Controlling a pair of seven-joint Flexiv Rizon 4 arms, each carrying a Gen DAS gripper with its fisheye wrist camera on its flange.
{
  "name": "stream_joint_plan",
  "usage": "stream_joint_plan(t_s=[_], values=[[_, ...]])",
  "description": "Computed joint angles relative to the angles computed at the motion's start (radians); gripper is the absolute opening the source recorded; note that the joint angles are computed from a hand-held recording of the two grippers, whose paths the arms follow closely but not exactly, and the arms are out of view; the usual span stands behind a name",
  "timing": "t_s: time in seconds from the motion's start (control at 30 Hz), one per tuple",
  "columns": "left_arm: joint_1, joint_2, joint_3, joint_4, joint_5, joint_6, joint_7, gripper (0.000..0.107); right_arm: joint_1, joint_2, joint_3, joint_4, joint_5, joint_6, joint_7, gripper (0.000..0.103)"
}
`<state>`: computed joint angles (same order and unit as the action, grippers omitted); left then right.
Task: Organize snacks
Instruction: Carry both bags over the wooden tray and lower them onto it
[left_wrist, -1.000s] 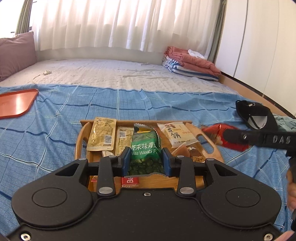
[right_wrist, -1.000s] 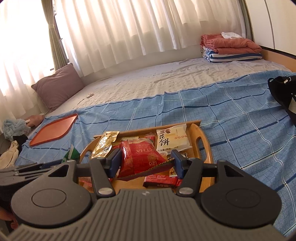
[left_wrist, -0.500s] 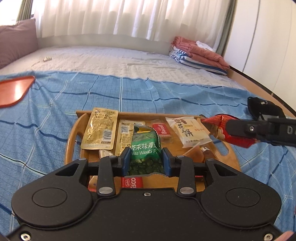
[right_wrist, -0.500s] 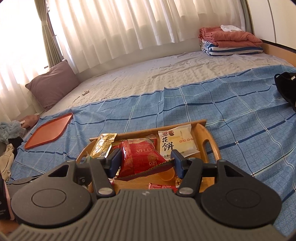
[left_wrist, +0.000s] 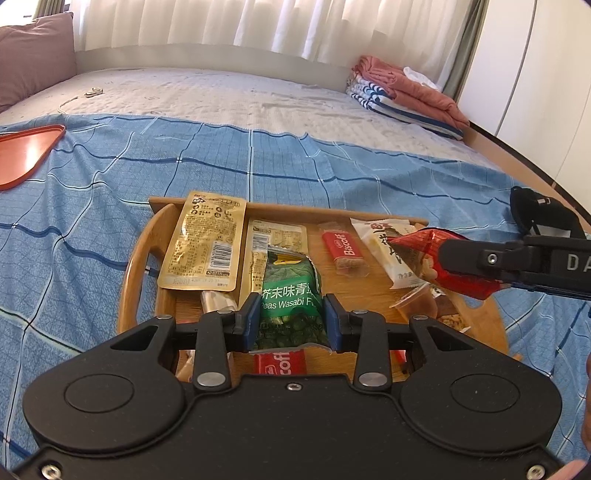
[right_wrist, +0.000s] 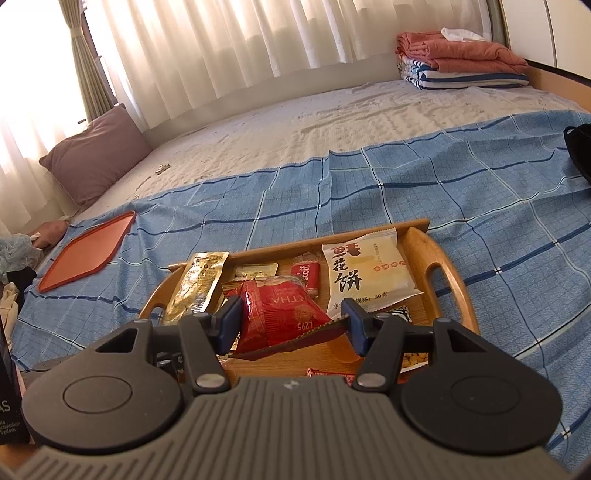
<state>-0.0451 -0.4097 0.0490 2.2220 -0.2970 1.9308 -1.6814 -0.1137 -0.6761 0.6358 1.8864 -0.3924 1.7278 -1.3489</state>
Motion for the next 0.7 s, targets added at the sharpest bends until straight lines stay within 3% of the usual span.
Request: stream_joint_plan(t_s=[0.33,0.7], values=[[0.031,-0.055,-0.018,-0.037,0.017,-0.010,-0.003,0.034,0.116,-0.027,-0.100,-0.051,0.034,-0.017,0.015,0.061],[0.041,-0.086,-0.021,-0.051,0.039,0.000,0.006,0.034,0.151,-0.075,-0.110,-0.084,0.048,-0.012,-0.011,0.062]])
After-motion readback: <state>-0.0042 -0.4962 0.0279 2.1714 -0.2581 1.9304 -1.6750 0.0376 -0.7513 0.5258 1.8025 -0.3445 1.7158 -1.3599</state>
